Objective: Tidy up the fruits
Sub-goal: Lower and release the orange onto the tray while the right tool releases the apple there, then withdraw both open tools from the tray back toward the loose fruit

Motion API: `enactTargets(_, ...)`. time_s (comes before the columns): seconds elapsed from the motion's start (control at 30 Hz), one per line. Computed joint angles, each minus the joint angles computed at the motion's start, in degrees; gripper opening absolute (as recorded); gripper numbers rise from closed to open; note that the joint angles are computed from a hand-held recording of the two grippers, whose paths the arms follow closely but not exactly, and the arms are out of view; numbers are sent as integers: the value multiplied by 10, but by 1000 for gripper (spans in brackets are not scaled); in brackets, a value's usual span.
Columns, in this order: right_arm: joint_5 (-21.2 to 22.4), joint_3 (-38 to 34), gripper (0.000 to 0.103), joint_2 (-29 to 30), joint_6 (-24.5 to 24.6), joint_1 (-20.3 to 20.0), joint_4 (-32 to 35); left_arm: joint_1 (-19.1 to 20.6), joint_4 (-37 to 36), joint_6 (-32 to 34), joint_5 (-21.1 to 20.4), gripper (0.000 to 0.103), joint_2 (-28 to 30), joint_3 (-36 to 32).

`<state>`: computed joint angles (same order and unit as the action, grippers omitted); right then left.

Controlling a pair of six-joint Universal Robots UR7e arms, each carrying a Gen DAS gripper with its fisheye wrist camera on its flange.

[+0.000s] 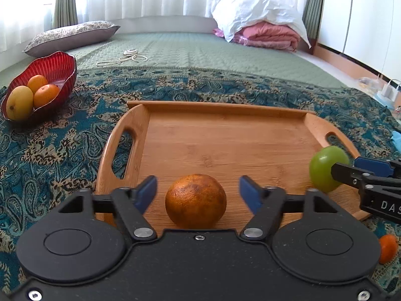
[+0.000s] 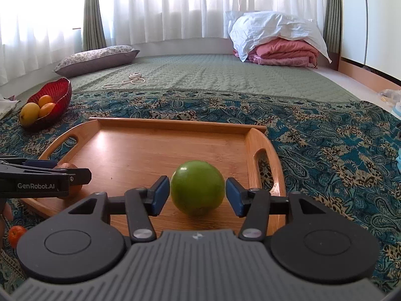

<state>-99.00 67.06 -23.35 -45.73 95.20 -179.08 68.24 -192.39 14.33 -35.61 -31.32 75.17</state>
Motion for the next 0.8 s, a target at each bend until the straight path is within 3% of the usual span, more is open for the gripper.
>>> enactTargets(0.33, 47, 63, 87, -39, 10, -9, -36, -21, -97, 49, 2, 89, -15, 61)
enactTargets(0.8, 69, 144, 97, -73, -20, -17, -104, -52, -204, 91, 5, 97, -29, 141)
